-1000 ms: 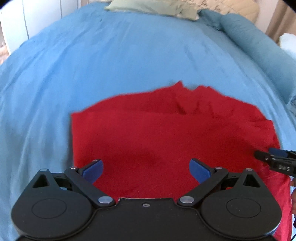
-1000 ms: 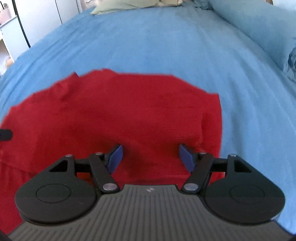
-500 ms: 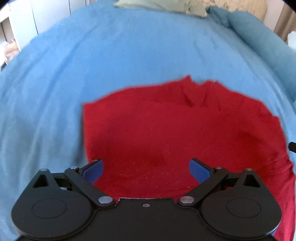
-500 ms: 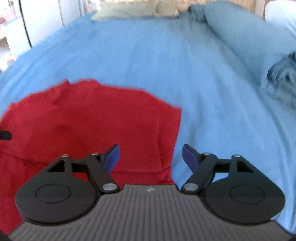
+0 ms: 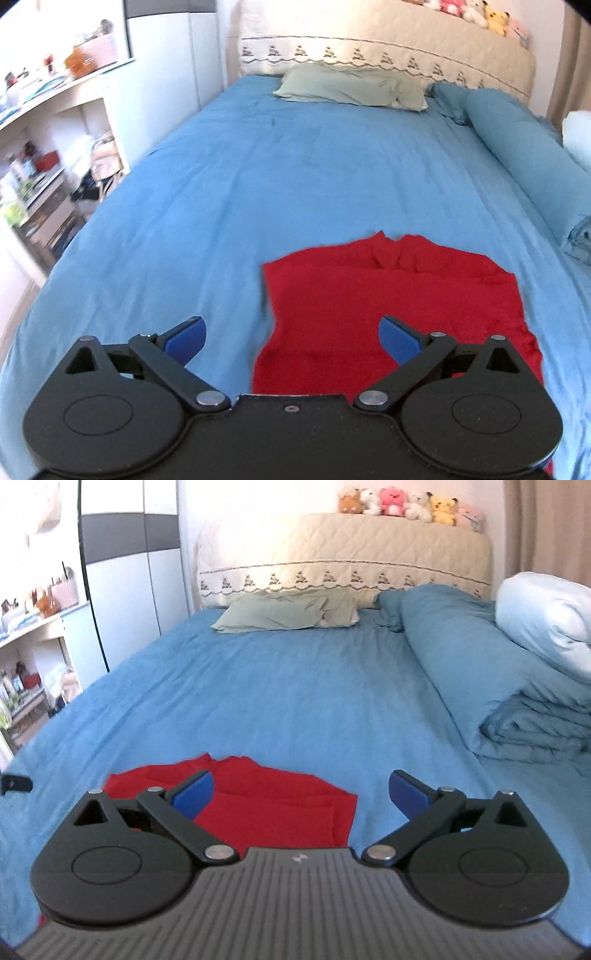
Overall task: Fold small clothes
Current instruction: 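Move both grippers to the sweater hem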
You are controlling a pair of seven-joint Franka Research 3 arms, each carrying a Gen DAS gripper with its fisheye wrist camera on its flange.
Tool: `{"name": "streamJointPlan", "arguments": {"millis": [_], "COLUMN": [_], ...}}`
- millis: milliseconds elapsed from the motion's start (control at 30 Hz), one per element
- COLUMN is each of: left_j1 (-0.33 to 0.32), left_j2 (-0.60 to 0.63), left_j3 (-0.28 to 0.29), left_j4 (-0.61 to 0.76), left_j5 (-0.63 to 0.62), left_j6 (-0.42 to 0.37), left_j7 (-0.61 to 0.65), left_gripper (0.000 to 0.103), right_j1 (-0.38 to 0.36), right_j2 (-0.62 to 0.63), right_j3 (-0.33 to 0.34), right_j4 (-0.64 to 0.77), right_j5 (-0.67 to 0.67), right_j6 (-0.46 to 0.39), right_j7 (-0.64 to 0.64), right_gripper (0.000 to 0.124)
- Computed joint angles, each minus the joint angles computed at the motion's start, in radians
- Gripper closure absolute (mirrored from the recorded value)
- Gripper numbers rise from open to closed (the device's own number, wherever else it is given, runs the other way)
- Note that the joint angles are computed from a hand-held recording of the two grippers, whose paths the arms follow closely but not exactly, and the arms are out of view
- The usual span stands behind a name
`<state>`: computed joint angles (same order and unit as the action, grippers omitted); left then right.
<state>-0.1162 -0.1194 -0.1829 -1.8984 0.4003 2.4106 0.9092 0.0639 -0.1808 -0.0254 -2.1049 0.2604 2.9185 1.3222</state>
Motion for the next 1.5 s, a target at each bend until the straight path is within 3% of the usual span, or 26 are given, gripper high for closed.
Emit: {"name": "streamJointPlan", "arguments": {"millis": [133,233,400,533,700,867,933,1100,1267,1500], "left_j1": [-0.024,-0.051,-0.075,-0.093,-0.114,-0.138,-0.147,-0.149,-0.155,-0.159], "left_j2": [-0.153,-0.249,-0.370,-0.429,-0.469,-0.470,-0.473,-0.457,-0.449,-0.426], "left_j3": [0.039,0.073,0.091,0.092,0.082,0.055,0.051,0.039,0.041,0.052], "left_j4": [-0.154,-0.259,-0.429,-0.552,-0.672,-0.708,-0.718,-0.714,-0.705,-0.696], "left_j5": [-0.173,-0.297,-0.393,-0.448,-0.490,-0.474,-0.463,-0.431,-0.415,-0.416], "left_j6": [-0.009,-0.044,-0.079,-0.102,-0.073,-0.062,-0.058,-0.048,-0.052,-0.040], "left_j7": [0.095,0.179,0.243,0.235,0.199,0.165,0.164,0.137,0.129,0.141], "left_gripper": [0.001,0.001,0.004,0.019,0.033,0.052,0.053,0.055,0.065,0.072], "right_j1": [-0.020,-0.088,-0.127,-0.131,-0.142,-0.143,-0.139,-0.140,-0.135,-0.144], "right_j2": [-0.143,-0.270,-0.457,-0.560,-0.643,-0.689,-0.701,-0.693,-0.673,-0.610], "right_j3": [0.019,0.076,0.116,0.118,0.115,0.098,0.087,0.077,0.069,0.072], "right_j4": [-0.103,-0.204,-0.380,-0.496,-0.617,-0.698,-0.717,-0.735,-0.735,-0.720], "right_j5": [-0.013,-0.100,-0.168,-0.194,-0.213,-0.212,-0.204,-0.189,-0.175,-0.169], "right_j6": [-0.095,-0.182,-0.304,-0.383,-0.448,-0.497,-0.518,-0.527,-0.524,-0.471], "right_j7": [0.082,0.211,0.331,0.380,0.416,0.429,0.426,0.427,0.420,0.429], "right_gripper": [0.021,0.021,0.021,0.021,0.021,0.025,0.032,0.034,0.042,0.053]}}
